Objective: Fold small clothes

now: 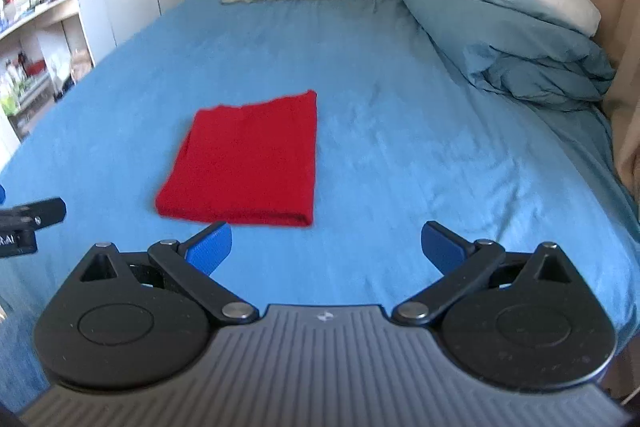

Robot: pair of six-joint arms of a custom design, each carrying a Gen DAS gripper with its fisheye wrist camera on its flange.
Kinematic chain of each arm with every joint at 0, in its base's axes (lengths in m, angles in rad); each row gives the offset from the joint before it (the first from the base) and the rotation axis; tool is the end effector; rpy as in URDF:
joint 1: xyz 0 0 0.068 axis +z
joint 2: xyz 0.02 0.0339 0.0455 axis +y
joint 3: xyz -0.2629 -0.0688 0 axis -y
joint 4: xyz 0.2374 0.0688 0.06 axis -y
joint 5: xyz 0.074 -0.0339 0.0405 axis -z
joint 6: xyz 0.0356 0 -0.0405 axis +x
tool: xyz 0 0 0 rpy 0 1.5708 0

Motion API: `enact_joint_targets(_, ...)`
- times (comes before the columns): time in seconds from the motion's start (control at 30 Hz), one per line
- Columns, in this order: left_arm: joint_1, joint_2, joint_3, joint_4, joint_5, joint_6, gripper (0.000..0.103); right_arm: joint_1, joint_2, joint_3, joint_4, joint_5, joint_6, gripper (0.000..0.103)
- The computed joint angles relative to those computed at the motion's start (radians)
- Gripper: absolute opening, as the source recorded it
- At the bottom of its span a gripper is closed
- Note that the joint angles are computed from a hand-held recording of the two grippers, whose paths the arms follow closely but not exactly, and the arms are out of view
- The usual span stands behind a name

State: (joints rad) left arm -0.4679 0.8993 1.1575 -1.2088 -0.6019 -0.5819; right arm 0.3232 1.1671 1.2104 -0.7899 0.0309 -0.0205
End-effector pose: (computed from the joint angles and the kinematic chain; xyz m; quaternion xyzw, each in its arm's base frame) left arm 0.1257 -0.0410 0.3539 -0.1421 0.9029 0.0982 0.3937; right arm 0.2201 0.0726 0.3511 -0.1506 0.9037 0.0464 0.3980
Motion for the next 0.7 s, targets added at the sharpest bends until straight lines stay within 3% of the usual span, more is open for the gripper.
enact_joint_targets(0.2, -0.095, -0.006, -0.008, -0.055, -0.057, -0.082, 0.103, 0.009, -0.033, -0.044, -0.014, 0.009, 0.015, 0.103)
enact_joint_targets(0.7, -0.179, -0.003, -0.005, -0.085, -0.110, -0.149, 0.103, 0.004, -0.046, -0.046, -0.021, 0.001, 0.021, 0.103)
